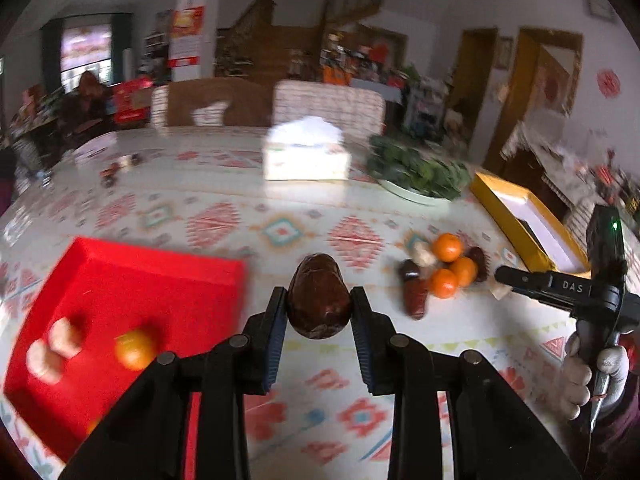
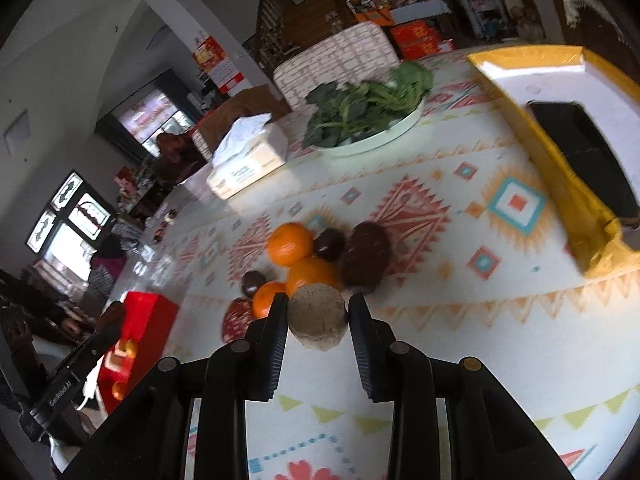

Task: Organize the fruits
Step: 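Grasp a dark red date with the left tool, then carry the date and rice cake over the red tray and open both tools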

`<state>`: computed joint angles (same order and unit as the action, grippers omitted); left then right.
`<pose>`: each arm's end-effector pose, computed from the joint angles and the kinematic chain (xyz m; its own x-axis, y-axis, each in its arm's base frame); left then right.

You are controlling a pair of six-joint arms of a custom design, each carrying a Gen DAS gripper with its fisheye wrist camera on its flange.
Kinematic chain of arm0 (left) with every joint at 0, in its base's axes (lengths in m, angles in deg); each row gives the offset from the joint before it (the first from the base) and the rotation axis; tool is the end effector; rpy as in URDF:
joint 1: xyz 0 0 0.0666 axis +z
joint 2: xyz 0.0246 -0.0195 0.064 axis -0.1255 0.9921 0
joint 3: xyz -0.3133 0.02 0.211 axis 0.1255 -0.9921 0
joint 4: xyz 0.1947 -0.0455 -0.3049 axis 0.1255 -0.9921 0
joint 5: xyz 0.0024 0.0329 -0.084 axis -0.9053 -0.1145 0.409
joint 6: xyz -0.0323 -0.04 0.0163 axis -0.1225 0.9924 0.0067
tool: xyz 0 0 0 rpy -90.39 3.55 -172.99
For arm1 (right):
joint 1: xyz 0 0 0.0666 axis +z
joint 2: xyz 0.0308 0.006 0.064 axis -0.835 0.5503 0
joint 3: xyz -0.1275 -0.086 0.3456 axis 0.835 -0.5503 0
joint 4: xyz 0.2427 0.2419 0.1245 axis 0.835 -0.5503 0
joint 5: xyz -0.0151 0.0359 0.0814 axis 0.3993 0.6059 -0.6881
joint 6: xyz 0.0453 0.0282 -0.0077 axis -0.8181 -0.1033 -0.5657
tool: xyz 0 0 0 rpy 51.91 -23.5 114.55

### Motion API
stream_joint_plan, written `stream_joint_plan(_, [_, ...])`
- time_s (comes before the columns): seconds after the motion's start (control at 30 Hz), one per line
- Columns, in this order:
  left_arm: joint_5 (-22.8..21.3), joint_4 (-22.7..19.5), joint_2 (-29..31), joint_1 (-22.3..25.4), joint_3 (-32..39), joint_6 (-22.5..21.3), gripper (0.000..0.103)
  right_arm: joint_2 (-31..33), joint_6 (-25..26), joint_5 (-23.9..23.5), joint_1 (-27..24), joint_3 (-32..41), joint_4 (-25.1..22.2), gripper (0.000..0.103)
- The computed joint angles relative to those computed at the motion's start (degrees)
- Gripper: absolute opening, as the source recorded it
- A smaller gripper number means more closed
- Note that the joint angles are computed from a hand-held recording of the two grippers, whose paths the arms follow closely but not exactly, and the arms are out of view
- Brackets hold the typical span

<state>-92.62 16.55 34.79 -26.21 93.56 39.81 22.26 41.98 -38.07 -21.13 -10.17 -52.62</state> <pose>0.3147 -0.1069 0.4132 -0.6396 -0.0014 -0.7687 0.1552 0.9792 -0.1309 0.3727 0.2646 0.3610 -0.7621 0.3020 -0.5728 -0.0663 0.8436 0.5329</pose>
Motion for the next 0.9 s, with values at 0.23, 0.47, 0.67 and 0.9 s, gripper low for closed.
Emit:
stream_joint_plan(0.23, [1.8, -1.7, -8.3, 12.5, -4.9, -2.4, 0.031, 2.6, -2.6, 1.2, 5.0, 4.3, -2.9, 0.034])
stream_joint_plan(0.47, [9.5, -1.9, -11.4, 26.2, -8.0, -4.6, 0.031, 11.2, 1.2, 3.3, 13.5, 18.9, -9.7, 0.034])
stream_joint_plan(0.67, [14.7, -2.0, -11.3, 34.3, -9.5, -6.3, 0.031, 21.7, 6.2, 2.6, 19.3, 34.7, -15.8, 0.034])
stream_joint_plan(0.9, [17.1, -1.4, -9.2, 36.7, -9.8, -7.3, 0.031, 32.0, 10.0, 2.5, 23.2, 48.4, -23.9, 0.034])
